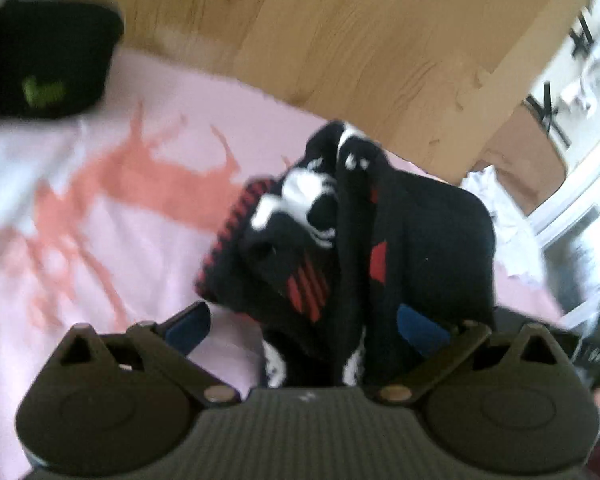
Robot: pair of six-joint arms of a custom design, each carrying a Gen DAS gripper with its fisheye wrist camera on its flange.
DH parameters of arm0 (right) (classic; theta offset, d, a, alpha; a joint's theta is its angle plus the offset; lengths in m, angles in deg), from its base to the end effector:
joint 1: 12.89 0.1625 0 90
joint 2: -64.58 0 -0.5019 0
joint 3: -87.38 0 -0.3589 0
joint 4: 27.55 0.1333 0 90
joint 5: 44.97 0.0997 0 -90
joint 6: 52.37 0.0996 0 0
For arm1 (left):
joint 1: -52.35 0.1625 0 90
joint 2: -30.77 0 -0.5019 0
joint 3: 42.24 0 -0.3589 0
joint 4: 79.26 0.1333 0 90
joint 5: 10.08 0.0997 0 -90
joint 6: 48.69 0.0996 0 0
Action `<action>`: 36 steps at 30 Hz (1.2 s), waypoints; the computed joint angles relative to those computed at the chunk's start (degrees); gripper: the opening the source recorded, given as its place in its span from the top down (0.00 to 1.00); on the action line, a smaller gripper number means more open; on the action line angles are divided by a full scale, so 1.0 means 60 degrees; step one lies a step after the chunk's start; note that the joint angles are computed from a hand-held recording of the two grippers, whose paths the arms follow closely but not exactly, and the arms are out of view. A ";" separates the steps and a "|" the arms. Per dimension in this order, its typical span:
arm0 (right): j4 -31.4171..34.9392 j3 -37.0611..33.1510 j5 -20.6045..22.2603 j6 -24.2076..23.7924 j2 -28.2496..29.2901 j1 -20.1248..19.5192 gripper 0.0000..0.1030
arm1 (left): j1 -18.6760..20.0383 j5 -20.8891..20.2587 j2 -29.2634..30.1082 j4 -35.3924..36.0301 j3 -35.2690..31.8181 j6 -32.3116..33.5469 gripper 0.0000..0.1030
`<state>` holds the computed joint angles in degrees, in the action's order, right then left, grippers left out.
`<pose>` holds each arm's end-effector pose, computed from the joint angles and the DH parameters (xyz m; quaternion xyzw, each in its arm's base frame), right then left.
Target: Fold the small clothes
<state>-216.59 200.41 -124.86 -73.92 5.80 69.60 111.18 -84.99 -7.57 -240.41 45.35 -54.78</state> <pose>0.0698 -0.6241 0.3011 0.1459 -0.9100 0.3878 0.0164 -0.2552 -0.7295 0.1499 0.1870 0.9555 -0.2196 0.0620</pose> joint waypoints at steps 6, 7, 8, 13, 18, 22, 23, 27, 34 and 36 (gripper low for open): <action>0.0765 -0.0483 0.0893 0.0797 0.0342 -0.0275 0.21 | 0.0324 -0.1576 0.0137 -0.0706 0.0122 -0.0543 0.00; 0.0522 -0.0450 0.1027 0.0815 0.0410 -0.0288 0.21 | 0.0235 -0.1370 0.0187 -0.1007 0.0239 -0.0403 0.00; 0.0402 -0.0485 0.0924 0.0754 0.0503 -0.0219 0.22 | 0.0143 -0.1138 0.0237 -0.1218 0.0315 -0.0211 0.00; 0.0009 -0.0223 0.0767 0.0964 0.0399 -0.0099 0.39 | 0.0033 -0.0949 0.0272 -0.2097 0.0702 0.0120 0.02; -0.1035 -0.0046 0.0028 0.0394 0.0634 0.0369 0.44 | -0.0017 -0.0818 0.0144 -0.2393 0.0987 -0.0060 0.25; -0.1713 0.0117 0.0332 -0.0336 0.0722 0.0562 0.45 | 0.0080 -0.1007 -0.0092 -0.2429 0.1096 -0.0430 0.43; -0.1784 0.0123 0.0590 -0.0574 0.0744 0.0575 0.45 | 0.0092 -0.1033 -0.0120 -0.2529 0.1133 -0.0425 0.43; -0.1478 -0.0219 0.0617 -0.0807 0.0946 0.0601 0.45 | 0.0109 -0.0703 -0.0157 -0.2420 0.1108 -0.0634 0.36; -0.0436 -0.0323 0.0950 0.0979 0.0676 0.0003 0.30 | 0.0056 -0.0778 -0.0140 -0.1866 0.1039 -0.0315 0.00; -0.0397 -0.0143 0.0985 0.0731 0.0561 -0.0048 0.29 | -0.0014 -0.0656 -0.0097 -0.1913 0.1079 -0.0063 0.00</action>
<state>-218.97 199.55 -118.94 -69.53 9.16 69.31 111.10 -88.93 -8.16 -251.89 51.82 -55.16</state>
